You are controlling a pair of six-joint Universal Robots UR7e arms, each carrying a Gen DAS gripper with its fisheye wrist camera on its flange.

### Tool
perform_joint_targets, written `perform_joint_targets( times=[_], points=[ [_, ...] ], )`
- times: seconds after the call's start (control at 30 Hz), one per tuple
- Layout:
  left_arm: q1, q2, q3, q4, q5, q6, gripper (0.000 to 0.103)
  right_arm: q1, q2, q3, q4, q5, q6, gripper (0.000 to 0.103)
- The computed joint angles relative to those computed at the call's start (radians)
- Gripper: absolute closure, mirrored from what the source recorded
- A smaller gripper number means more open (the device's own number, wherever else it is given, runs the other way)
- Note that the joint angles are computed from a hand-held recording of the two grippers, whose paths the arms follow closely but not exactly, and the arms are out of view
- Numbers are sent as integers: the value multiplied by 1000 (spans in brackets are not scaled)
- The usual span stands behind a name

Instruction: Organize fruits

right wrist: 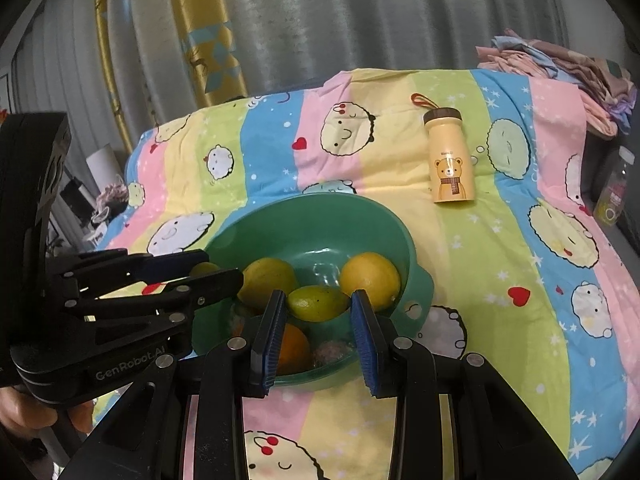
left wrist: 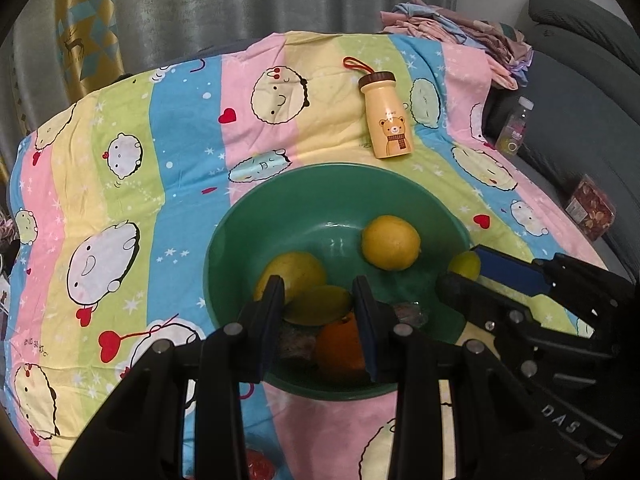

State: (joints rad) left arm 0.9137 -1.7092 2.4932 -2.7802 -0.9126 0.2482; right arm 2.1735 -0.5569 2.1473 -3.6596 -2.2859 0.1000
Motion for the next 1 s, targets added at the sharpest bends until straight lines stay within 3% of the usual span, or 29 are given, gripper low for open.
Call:
perform_joint_targets(
  times=[1.0],
  points=[
    [36,87,-41,9,42,12,68,7,31,-47,92,-56,-1,68]
  ],
)
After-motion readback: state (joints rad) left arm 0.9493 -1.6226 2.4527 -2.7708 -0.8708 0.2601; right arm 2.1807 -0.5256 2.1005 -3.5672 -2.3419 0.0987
